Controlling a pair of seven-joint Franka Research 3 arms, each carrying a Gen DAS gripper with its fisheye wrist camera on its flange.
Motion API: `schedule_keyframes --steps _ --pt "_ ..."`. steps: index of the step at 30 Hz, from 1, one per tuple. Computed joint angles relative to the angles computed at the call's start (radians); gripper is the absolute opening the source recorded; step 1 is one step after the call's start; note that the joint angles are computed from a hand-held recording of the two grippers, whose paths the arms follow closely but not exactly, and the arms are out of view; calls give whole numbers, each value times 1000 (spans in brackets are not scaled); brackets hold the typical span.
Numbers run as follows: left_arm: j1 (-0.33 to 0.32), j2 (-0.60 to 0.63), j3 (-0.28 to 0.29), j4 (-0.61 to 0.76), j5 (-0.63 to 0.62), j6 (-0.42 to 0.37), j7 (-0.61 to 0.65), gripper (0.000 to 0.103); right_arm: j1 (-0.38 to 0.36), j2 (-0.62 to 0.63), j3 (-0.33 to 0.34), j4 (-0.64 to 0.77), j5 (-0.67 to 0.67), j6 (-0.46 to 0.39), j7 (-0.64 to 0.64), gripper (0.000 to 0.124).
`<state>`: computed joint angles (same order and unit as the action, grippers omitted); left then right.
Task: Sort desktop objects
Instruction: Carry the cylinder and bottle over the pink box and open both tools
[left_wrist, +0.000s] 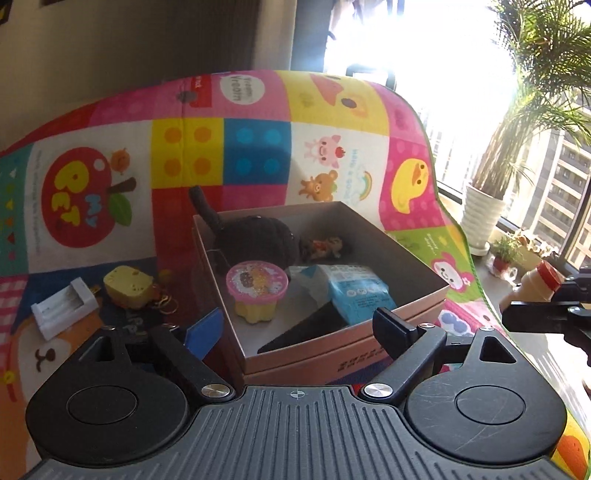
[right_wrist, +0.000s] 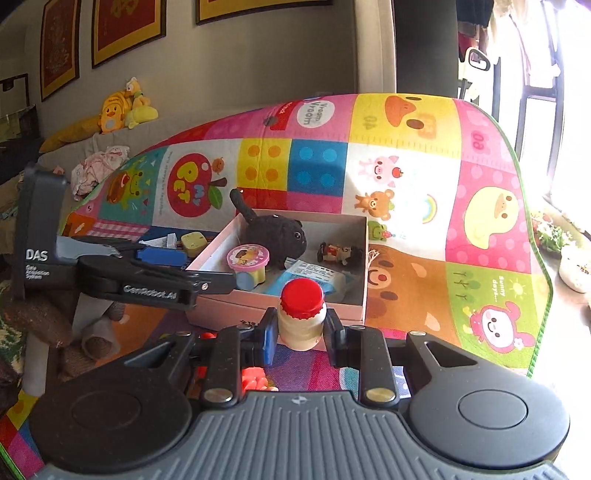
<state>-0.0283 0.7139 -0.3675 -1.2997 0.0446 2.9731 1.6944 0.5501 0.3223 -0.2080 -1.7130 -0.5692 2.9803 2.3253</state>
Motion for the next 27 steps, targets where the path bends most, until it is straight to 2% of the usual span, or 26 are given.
schedule_keyframes --steps 3,6,10,13,15,17,19,20,21,22,24,27 --pt "13 -98 29 -168 25 93 -20 96 -36 48 46 60 75 -4 -66 25" --pt "30 -178 46 -297 54 142 -59 97 -100 133 141 179 226 -27 -209 25" --pt "85 -233 9 -399 68 158 -86 98 -113 290 186 427 336 -123 -331 25" --pt "130 -250 -26 -437 56 155 -99 99 -154 415 267 634 457 -212 -440 26" --pt "135 -258 -20 -449 53 148 -115 100 -135 473 240 731 485 -252 -436 39" --pt "141 -268 -16 -464 48 141 -129 100 -94 507 164 784 475 -271 -396 39" --pt "160 -275 -33 -479 40 138 -124 100 -75 530 121 823 474 -317 -373 39" --pt "175 -278 -48 -491 35 139 -116 100 -71 541 111 841 472 -345 -370 36" --pt "186 -280 -60 -499 30 141 -108 100 -65 549 100 854 466 -371 -361 26" --pt "200 -281 -75 -508 25 142 -98 100 -61 563 90 876 460 -400 -351 22" --pt "221 -280 -101 -515 13 138 -82 101 -64 595 89 929 459 -456 -331 17" --pt "230 -277 -113 -519 -2 134 -70 101 -101 673 152 1061 520 -545 -355 17"
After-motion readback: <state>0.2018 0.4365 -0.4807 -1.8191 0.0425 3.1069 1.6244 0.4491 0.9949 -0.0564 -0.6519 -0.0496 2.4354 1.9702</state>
